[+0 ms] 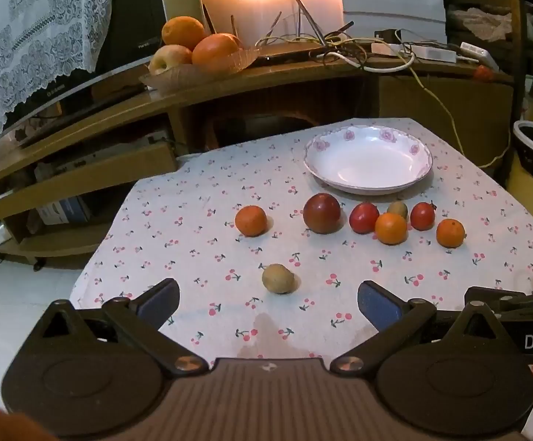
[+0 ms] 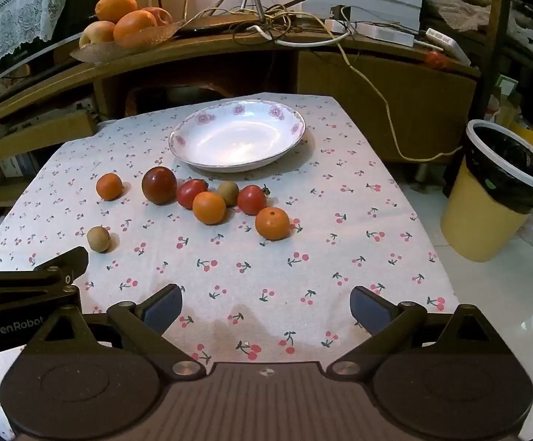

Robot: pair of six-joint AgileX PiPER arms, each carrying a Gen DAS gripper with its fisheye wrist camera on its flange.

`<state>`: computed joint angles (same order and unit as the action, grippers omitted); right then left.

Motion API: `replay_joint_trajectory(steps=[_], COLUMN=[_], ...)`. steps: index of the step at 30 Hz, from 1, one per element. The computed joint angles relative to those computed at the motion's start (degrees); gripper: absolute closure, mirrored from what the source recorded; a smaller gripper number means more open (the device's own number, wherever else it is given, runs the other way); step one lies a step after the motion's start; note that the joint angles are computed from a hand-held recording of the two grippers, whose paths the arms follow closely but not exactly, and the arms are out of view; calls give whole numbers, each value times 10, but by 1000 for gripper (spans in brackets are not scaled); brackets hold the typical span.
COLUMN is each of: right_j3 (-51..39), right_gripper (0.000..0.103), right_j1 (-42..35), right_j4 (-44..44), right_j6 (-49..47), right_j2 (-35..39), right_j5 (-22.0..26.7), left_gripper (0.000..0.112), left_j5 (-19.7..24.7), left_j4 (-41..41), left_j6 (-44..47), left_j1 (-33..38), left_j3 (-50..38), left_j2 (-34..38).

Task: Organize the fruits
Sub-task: 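Move left tool toward the kiwi while right tool moves toward a tangerine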

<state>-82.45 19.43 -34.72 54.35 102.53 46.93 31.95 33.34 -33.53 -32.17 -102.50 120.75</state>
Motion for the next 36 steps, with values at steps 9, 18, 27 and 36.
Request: replay_joint_trajectory(steps=[9,18,27,36], right_j3=[-4,-6,-7,-6], right_gripper=[6,6,6,6], right_j1=[1,-3,-5,-8], right_j4=[-2,10,14,19], right_j6=[-3,-19,-23,-28], right_j2=[10,12,13,12], right_j5=[2,7,7,8], left_gripper=[9,9,9,10], left_j5=[10,43,53,65], left_j4=[-27,-67,-81,-95], left_j6=[17,61,74,87], left_j1=[0,3,4,2], left_j3=[-8,-44,-55,-69], left_j2=[13,29,32,36])
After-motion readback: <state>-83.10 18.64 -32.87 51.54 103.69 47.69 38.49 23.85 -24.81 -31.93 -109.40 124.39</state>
